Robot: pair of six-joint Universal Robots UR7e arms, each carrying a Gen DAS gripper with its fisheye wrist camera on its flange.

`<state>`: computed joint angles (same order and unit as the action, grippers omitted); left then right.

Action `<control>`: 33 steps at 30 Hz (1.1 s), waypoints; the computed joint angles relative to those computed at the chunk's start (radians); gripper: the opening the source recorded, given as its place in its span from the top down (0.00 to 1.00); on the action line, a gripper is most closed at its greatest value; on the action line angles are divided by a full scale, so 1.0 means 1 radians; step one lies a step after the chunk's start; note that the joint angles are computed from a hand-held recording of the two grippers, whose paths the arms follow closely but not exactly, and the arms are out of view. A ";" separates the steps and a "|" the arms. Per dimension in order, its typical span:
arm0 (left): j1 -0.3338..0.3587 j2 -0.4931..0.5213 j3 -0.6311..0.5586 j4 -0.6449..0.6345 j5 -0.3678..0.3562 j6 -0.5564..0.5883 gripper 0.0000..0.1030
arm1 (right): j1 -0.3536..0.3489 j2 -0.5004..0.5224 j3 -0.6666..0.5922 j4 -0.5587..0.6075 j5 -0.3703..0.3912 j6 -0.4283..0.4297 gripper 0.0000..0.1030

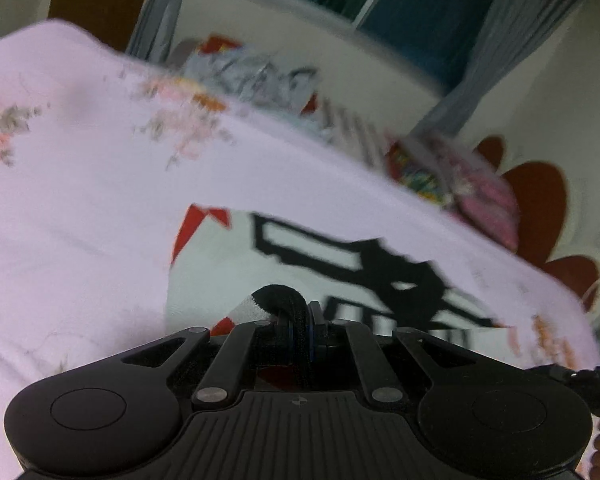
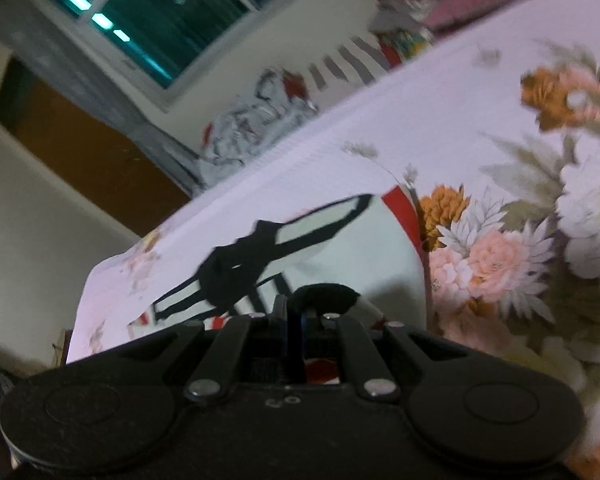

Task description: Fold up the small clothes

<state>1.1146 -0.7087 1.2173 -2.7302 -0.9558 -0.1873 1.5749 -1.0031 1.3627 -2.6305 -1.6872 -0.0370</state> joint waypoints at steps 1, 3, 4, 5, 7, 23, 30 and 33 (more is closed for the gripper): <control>0.012 0.013 -0.017 0.006 -0.018 -0.001 0.94 | -0.001 0.028 -0.036 0.026 -0.014 0.012 0.94; 0.030 0.038 -0.062 0.031 -0.047 -0.007 0.94 | -0.004 0.075 -0.097 0.060 -0.041 0.019 0.94; 0.038 0.048 -0.077 0.031 -0.075 0.000 0.94 | -0.007 0.094 -0.122 0.072 -0.045 0.030 0.94; 0.046 0.052 -0.084 0.017 -0.108 0.005 0.94 | -0.010 0.110 -0.142 0.079 -0.047 0.039 0.94; 0.076 0.057 -0.085 -0.049 -0.245 -0.003 0.85 | -0.008 0.139 -0.170 0.069 -0.077 0.039 0.90; 0.037 0.174 -0.272 0.149 -0.052 0.312 0.68 | 0.036 0.172 -0.106 -0.172 -0.225 -0.272 0.57; -0.005 0.217 -0.229 -0.022 0.116 0.485 0.85 | 0.081 0.242 -0.095 -0.299 -0.382 -0.533 0.93; 0.001 0.182 -0.163 -0.136 0.073 0.451 0.96 | 0.088 0.235 -0.080 -0.335 -0.376 -0.567 0.95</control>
<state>1.1152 -0.5268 1.0546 -2.8665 -0.8824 0.2633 1.6628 -0.7685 1.2828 -2.9656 -2.0635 -0.6035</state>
